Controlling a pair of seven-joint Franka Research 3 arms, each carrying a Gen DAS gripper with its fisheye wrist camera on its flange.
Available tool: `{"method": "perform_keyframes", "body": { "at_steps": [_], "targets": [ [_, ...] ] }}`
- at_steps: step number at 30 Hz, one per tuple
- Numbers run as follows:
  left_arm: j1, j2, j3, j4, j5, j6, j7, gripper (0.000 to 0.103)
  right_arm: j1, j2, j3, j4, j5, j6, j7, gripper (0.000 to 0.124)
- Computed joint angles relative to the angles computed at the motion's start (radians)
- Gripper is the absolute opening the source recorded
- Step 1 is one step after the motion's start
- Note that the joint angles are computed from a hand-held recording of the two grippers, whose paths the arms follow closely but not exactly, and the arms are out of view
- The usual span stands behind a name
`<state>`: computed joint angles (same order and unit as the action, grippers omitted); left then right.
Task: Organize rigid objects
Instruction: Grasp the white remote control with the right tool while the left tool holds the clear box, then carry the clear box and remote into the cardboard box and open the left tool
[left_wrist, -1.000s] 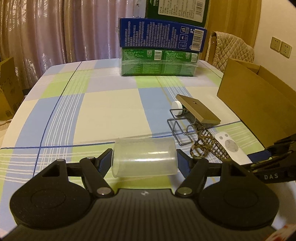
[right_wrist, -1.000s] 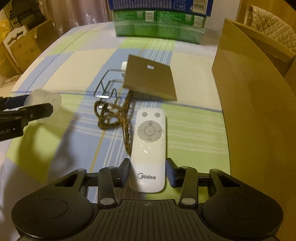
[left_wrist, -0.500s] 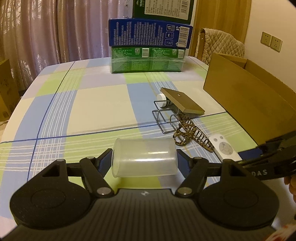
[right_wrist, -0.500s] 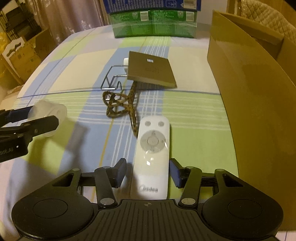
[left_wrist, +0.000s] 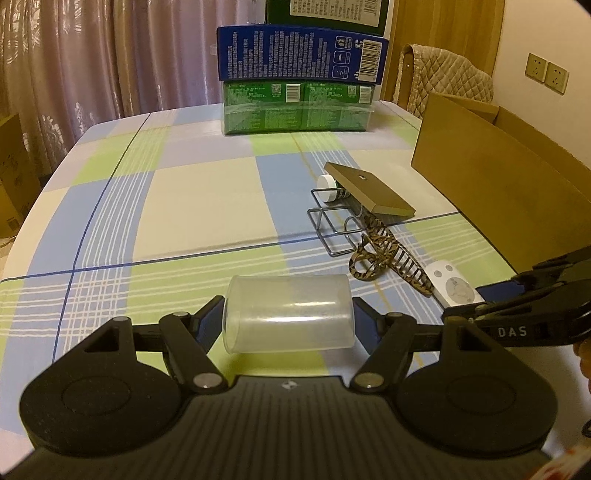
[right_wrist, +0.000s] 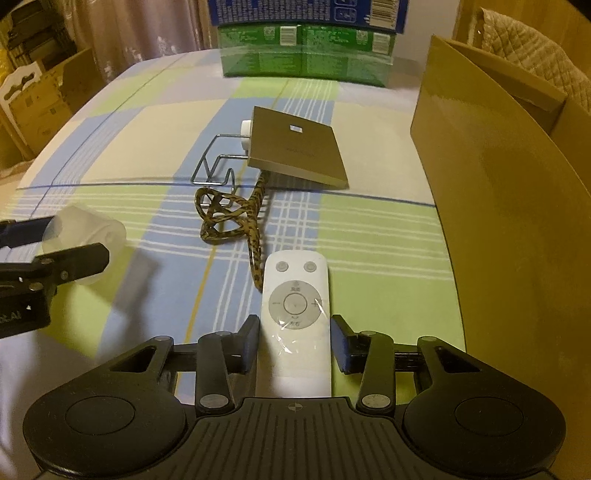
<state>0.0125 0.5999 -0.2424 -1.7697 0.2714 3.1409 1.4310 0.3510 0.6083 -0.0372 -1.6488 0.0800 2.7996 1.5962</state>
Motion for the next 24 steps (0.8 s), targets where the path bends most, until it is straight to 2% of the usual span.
{"method": "perform_keyframes", "body": {
  "at_steps": [2,6,9,16,18,22,24],
  "targets": [
    [0.003,-0.002,-0.004,-0.001,-0.001,0.002,0.0,0.068,-0.013,-0.012,0.016,-0.014,0.022,0.006,-0.002,0.037],
    [-0.002,-0.007,0.003,-0.004,0.0,0.018,-0.01,0.068,0.014,-0.045,-0.014,-0.058,0.003,0.056,0.022,0.037],
    [-0.003,-0.014,0.004,-0.009,0.001,0.029,-0.021,0.068,0.011,-0.068,-0.009,-0.088,0.011,0.102,0.029,0.037],
    [-0.023,-0.058,0.018,-0.05,-0.003,0.058,-0.077,0.068,-0.021,-0.123,0.039,-0.161,0.079,0.267,-0.008,0.037],
    [-0.064,-0.079,0.058,-0.058,0.003,0.067,-0.106,0.068,-0.023,-0.141,0.046,-0.178,0.096,0.306,-0.027,0.037],
    [-0.2,-0.123,0.194,-0.068,0.038,0.105,-0.168,0.068,-0.044,-0.201,0.07,-0.222,0.139,0.381,-0.064,0.037],
    [-0.247,-0.142,0.234,-0.068,0.05,0.115,-0.191,0.068,-0.055,-0.232,0.075,-0.241,0.155,0.397,-0.085,0.037]
  ]
}}
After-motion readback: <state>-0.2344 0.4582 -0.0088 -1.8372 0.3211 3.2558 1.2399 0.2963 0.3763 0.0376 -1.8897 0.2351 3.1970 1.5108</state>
